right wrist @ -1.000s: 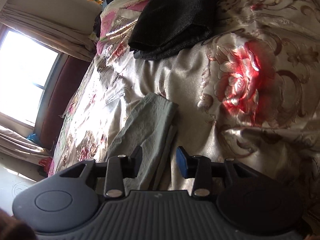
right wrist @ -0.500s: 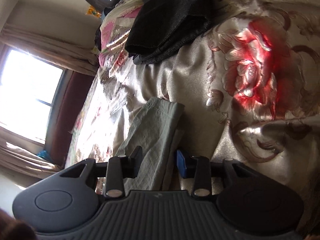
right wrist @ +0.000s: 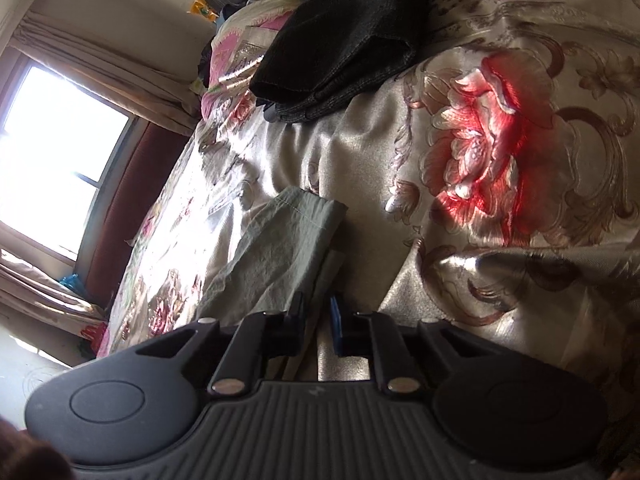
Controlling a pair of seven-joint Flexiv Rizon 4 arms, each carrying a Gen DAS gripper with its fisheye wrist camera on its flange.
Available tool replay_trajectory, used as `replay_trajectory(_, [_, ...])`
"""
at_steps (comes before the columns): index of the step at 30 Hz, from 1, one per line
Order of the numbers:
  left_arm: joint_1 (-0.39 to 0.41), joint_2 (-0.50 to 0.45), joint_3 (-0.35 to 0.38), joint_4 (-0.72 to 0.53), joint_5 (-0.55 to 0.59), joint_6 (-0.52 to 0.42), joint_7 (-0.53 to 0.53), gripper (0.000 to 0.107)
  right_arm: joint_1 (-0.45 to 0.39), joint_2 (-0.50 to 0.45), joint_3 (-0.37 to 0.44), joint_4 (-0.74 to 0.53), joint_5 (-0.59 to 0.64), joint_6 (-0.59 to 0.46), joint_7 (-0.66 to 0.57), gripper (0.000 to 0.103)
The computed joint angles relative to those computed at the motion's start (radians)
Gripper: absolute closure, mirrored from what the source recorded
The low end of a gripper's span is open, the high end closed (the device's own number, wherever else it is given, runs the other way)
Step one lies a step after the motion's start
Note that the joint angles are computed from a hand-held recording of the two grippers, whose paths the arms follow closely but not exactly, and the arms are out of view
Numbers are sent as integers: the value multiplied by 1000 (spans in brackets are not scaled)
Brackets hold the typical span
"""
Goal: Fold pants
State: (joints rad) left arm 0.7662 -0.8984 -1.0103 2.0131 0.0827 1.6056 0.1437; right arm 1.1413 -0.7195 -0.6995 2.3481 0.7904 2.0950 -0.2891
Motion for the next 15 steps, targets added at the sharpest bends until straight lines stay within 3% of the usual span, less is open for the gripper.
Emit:
replay_trajectory(4, [-9,3,8,2,9,6,8,67,75,-47,-115,1,-42,-102,-4,94])
replay_trajectory(8, [4,4,-10,10,-1,-14,13,67,42,-85,-100,-9,-74,-69,59,92])
replay_trajectory(11, [-4,7,-10,15,3,-5,13,67,39,-78,-112,4,-127,-79,69,99])
replay_trajectory(15, [4,8,-37,26,-1,-30,21,67,32,-57,-88,41,-60,37,83,100])
